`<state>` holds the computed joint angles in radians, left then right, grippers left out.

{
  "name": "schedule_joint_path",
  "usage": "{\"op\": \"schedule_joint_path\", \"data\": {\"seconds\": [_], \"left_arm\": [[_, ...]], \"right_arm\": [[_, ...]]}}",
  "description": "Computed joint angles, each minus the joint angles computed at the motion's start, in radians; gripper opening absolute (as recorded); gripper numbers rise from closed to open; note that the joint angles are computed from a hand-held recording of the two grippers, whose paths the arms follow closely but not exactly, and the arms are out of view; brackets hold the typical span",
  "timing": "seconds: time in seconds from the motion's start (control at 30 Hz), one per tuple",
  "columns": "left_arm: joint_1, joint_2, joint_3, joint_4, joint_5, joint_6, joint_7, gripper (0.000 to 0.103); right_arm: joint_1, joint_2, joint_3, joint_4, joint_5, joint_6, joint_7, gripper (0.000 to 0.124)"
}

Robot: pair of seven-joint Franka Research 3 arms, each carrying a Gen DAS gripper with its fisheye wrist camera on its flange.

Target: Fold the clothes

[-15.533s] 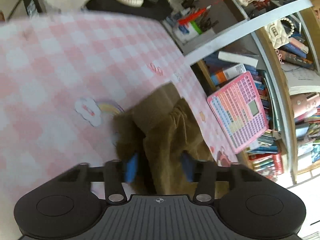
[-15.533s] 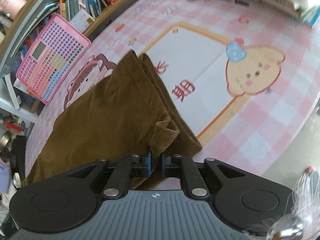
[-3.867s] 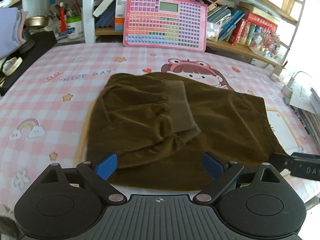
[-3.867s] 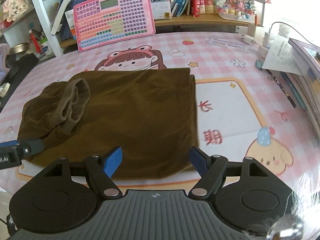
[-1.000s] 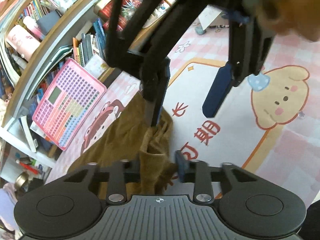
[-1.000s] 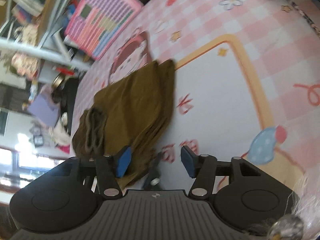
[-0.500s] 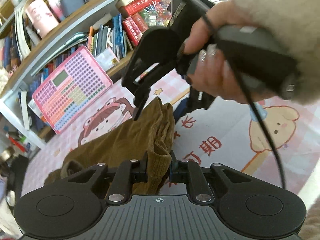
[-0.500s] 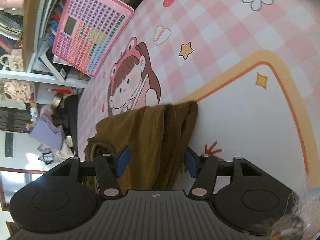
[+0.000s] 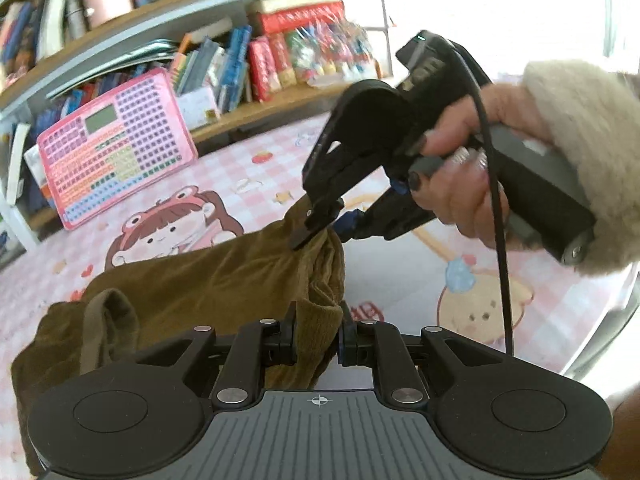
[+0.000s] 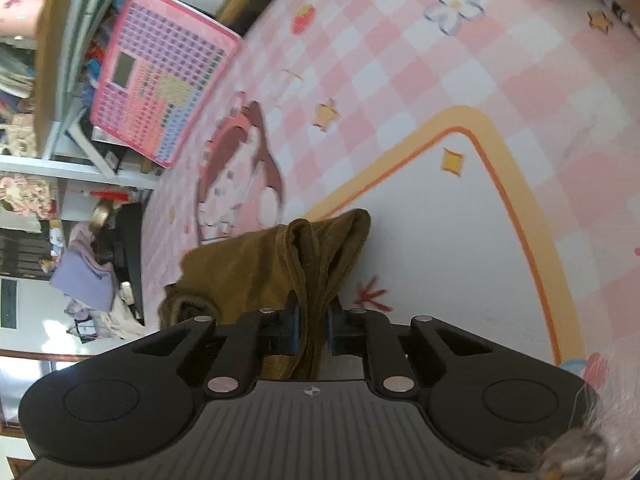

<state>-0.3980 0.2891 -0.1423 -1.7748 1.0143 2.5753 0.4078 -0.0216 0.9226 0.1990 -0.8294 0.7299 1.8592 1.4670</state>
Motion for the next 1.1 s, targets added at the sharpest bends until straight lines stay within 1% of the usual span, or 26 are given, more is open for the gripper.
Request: {"op": "schedule_joint_path", "data": {"seconds": [0.1,0.2,0.37,0.47,0.67,0.8,0.87,0.93,0.97,1.0,1.03,1.1], "left_arm": [[0.009,-0.065,0.020,-0.065,0.066,0.057,-0.138,0.015],[0.042,-0.144,0.025,-0.143,0.158,0.109,-0.312,0.015],[0.131,-0.287,0.012,-0.286,0.325,0.191,-0.593,0.015],[0.198,-0.375,0.008,-0.378,0.388,0.257,-0.697,0.015],[0.328,-0.505,0.023,-0.539,0.382,0.400,-0.742,0.016],[0.418,-0.538,0.047,-0.623,0.377,0.526,-0.783,0.016],[0.441,-0.532,0.072,-0.659,0.309,0.578,-0.722,0.017],[0.436,-0.520,0.114,-0.692,0.216,0.617,-0.614,0.021],[0.423,-0.514,0.141,-0.708,0.167,0.631,-0.555,0.022],[0.394,-0.511,0.177,-0.726,0.104,0.634,-0.488,0.026],[0.367,-0.509,0.211,-0.743,0.039,0.636,-0.420,0.027],[0.389,-0.515,0.212,-0.765,0.015,0.642,-0.396,0.037]], "right_arm": [[-0.004,-0.055,0.027,-0.053,0.044,0.041,-0.056,0.011],[0.016,-0.098,0.044,-0.086,0.081,0.072,-0.106,0.011],[0.065,-0.152,0.063,-0.114,0.129,0.116,-0.176,0.011],[0.117,-0.198,0.063,-0.168,0.138,0.172,-0.211,0.011],[0.250,-0.201,0.044,-0.164,0.067,0.257,-0.189,0.011],[0.341,-0.187,0.021,-0.158,-0.025,0.325,-0.147,0.012],[0.391,-0.174,0.002,-0.151,-0.090,0.364,-0.113,0.012],[0.436,-0.150,-0.019,-0.128,-0.158,0.386,-0.058,0.014],[0.454,-0.133,-0.029,-0.107,-0.191,0.388,-0.024,0.016],[0.466,-0.124,-0.033,-0.098,-0.214,0.393,0.000,0.020],[0.470,-0.127,-0.029,-0.107,-0.226,0.404,0.011,0.027],[0.471,-0.149,-0.020,-0.150,-0.236,0.439,0.016,0.032]]}}
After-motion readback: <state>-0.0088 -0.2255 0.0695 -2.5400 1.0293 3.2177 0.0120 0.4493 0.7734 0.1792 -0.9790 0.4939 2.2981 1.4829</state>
